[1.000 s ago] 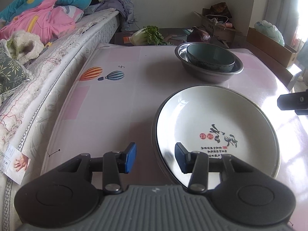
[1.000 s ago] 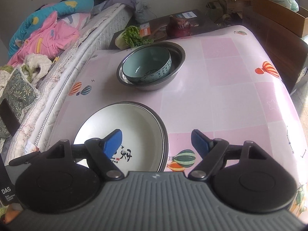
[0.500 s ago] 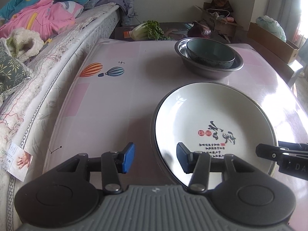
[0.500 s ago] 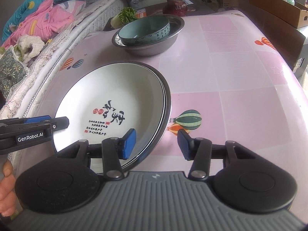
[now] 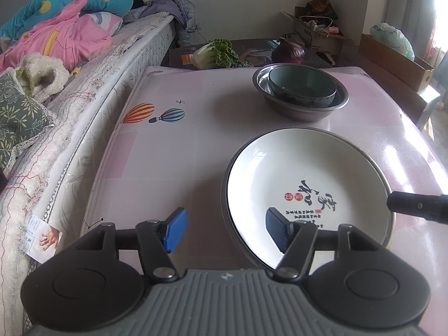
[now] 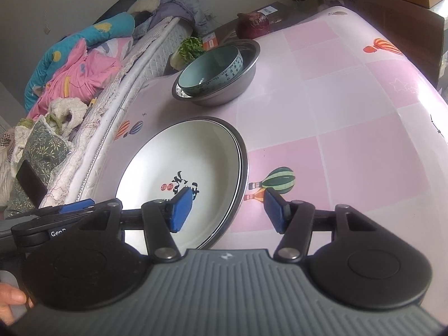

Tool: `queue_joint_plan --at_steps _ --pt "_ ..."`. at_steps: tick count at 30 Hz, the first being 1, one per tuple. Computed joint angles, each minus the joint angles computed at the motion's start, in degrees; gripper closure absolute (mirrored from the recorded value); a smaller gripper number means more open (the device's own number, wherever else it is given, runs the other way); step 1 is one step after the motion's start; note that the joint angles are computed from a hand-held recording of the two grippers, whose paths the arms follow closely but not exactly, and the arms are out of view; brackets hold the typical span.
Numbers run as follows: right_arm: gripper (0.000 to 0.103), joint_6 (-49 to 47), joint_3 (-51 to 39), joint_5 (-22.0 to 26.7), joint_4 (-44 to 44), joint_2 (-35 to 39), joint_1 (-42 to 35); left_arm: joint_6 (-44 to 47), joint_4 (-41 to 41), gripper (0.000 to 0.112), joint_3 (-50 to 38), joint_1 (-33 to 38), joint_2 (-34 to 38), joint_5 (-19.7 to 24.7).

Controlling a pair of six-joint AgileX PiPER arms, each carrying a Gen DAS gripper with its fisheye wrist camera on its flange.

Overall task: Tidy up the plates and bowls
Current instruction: 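Open both grippers to release the white plate and pull back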

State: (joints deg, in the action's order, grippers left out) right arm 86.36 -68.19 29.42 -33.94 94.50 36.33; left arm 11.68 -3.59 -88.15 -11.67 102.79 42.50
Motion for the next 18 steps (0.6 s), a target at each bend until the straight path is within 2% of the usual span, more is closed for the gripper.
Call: queue_joint_plan --at_steps 10,14,18 --pt "0.045 1.4 2.2 -3.5 -0.5 -2.6 -1.2 -0.9 1.6 0.037 0.3 -0.5 -1.5 0.0" --pt "0.044 -2.6 1.4 -5.2 2.7 -2.6 -3.2 1.1 0.0 0.037 -2.1 0.0 -0.5 0.8" --pt "0.044 -11.5 -3.2 -4.9 8.6 -1.1 -6.9 6.3 -8.2 0.036 -12.5 3.1 5.0 6.6"
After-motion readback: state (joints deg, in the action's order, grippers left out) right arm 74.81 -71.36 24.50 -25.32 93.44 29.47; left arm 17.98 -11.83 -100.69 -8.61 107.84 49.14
